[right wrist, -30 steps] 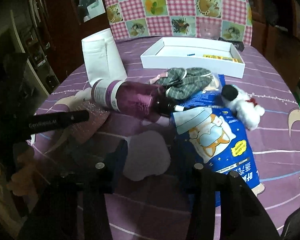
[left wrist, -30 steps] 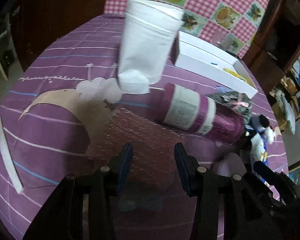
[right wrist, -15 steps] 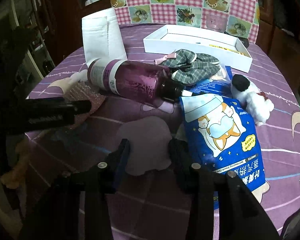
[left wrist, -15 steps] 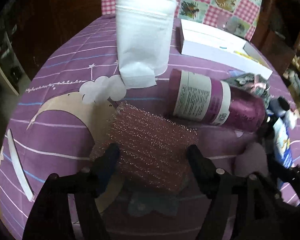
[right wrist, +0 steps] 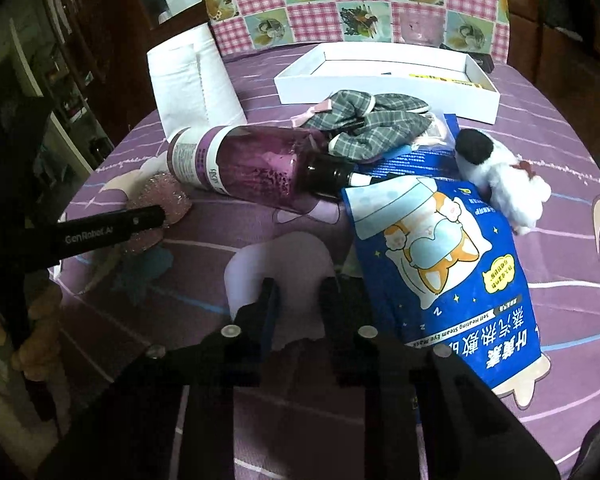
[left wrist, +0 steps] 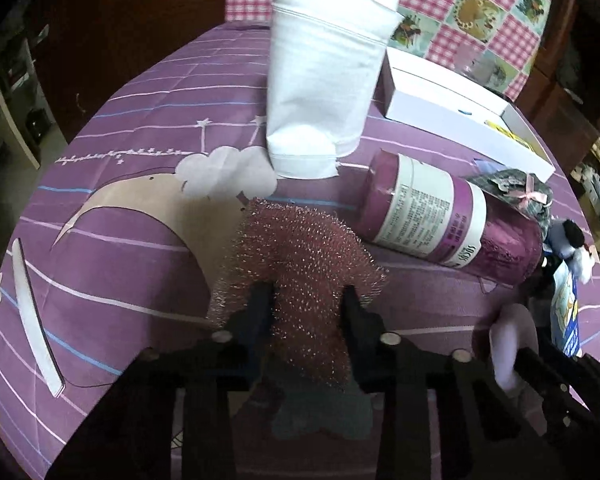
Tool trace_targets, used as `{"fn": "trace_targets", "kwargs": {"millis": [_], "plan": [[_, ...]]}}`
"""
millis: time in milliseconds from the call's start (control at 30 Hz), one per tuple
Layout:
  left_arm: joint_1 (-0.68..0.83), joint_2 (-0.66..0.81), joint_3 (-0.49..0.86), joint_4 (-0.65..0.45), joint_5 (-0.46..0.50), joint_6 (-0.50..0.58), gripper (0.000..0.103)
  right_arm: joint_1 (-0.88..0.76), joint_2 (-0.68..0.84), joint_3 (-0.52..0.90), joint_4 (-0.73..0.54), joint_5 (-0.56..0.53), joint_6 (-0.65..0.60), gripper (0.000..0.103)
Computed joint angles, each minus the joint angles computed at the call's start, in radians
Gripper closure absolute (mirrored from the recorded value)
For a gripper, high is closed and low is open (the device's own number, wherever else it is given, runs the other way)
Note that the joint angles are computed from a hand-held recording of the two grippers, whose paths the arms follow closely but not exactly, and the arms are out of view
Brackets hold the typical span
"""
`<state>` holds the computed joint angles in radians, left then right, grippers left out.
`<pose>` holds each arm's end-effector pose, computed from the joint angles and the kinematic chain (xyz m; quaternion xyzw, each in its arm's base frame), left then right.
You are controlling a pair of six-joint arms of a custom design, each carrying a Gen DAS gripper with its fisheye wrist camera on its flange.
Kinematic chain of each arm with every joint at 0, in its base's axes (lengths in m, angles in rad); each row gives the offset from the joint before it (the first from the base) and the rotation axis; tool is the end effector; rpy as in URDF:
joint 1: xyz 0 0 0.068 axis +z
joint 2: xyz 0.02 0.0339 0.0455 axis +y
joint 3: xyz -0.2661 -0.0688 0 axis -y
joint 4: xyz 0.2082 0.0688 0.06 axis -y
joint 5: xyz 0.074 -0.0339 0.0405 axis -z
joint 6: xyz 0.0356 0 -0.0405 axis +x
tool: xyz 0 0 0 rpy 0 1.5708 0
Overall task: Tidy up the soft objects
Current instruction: 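Reach the left tool toward the pink glittery scrubber, then grasp the pink scrubber with the left tool while the right grasps the lavender eye-mask packet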
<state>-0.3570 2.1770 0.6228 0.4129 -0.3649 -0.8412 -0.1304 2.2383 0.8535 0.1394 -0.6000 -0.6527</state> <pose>0.2665 -0.0858 0.0275 -0.2679 0.9235 0.0282 0.2730 0.3152 -0.0211 0.0310 -0.2896 0.8984 0.2105 0.2543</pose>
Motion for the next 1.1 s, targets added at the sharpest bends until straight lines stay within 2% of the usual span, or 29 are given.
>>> {"fn": "trace_targets", "kwargs": {"millis": [100,233,400,633,800,967,1100], "plan": [[-0.020,-0.009,0.002,-0.018,-0.032,-0.016,0.078,-0.009,-0.008,-0.007,-0.001,-0.025,-0.003,0.091],[-0.040,-0.029,0.000,-0.039,-0.062,-0.029,0.078,-0.028,-0.023,-0.017,0.009,-0.061,0.008,0.095],[-0.068,-0.094,-0.006,-0.098,-0.099,-0.045,0.078,-0.056,-0.048,0.011,-0.057,-0.124,0.018,0.095],[-0.104,-0.289,-0.008,-0.224,-0.131,-0.007,0.078,-0.078,-0.140,0.070,-0.204,-0.175,0.055,0.096],[-0.111,-0.379,0.070,-0.359,-0.148,0.050,0.077,-0.087,-0.175,0.195,-0.346,-0.204,0.127,0.096],[-0.084,-0.426,0.147,-0.394,-0.095,0.123,0.077,-0.065,-0.164,0.346,-0.454,-0.185,0.231,0.096],[-0.072,-0.413,0.258,-0.454,-0.095,0.162,0.077,-0.038,-0.138,0.496,-0.539,-0.160,0.324,0.096]]}}
